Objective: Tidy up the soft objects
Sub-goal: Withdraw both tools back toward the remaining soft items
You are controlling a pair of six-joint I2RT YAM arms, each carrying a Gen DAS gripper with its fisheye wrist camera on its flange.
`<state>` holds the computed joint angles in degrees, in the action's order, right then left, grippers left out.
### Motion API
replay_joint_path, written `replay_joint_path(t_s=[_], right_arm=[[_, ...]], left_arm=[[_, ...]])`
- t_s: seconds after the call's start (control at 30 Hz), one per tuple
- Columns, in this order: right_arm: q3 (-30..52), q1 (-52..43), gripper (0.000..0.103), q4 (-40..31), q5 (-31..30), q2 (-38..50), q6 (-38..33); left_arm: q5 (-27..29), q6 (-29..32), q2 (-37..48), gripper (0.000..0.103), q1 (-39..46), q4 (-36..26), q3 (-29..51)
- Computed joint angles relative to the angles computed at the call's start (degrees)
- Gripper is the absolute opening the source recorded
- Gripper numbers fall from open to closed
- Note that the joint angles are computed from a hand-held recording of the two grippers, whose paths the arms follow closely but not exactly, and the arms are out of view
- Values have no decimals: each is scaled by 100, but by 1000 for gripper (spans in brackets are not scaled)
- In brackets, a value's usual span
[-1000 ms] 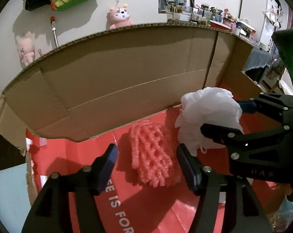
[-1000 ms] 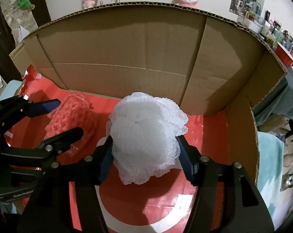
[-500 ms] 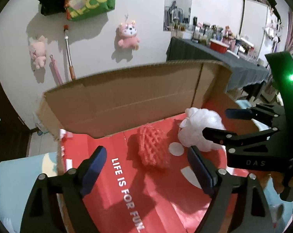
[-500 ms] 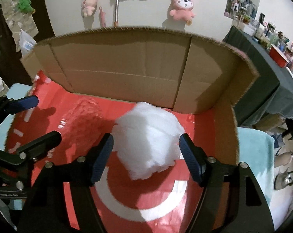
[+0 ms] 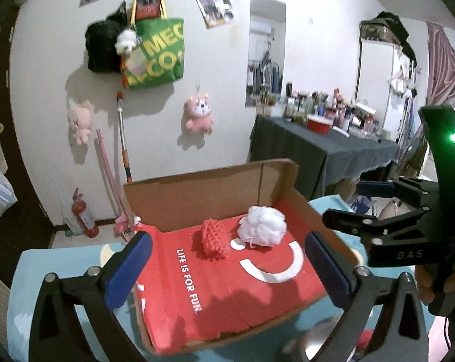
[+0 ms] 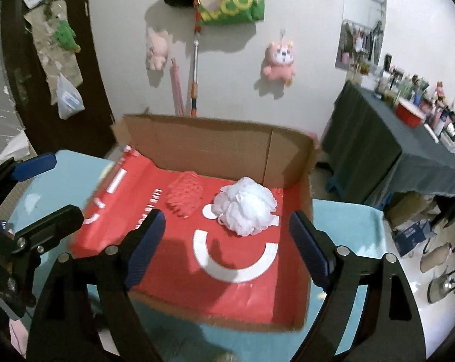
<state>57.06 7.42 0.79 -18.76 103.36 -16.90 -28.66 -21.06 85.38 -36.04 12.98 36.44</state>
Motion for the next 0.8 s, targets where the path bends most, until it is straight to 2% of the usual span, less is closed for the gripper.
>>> replay_joint_path(t_s=[0.07,0.23,0.3,0.4,0.5,0.6,0.67,0.8], right_arm=[[-554,-148,92,98,-181,-640,-72],[-1620,-712,93,60,-930,-1980,-373],[-2046,-1035,93,55,-1272,-2483,-538],[-2692,-1493,98,4,-1696,-3248,-792],[-3446,-2006,98,33,-2056,-4162,-1058],[-4022,-2642,98,-254,-2596,-5029,-1334],[-4407,-3098,98,-534,-3013,-5670,-1625],[-5115,-4244,99,-1392,-3845,-6980,-2447]], left_arm=[[-266,-183,-437,103,-349,-118,-266],[-1437,-674,-1311,103,-1663,-238,-972],[-1945,-1037,-1436,103,-2214,-407,-1098],[-2363,-1426,-1606,103,-2842,-489,-1284],[-3226,-2213,-1566,103,-3757,-836,-1336],[-4168,-3562,-1089,103,-4687,-1801,-1085],[-4530,-4874,-539,103,-5157,-2856,-718],[-4670,-7473,711,103,-5664,-4812,3]])
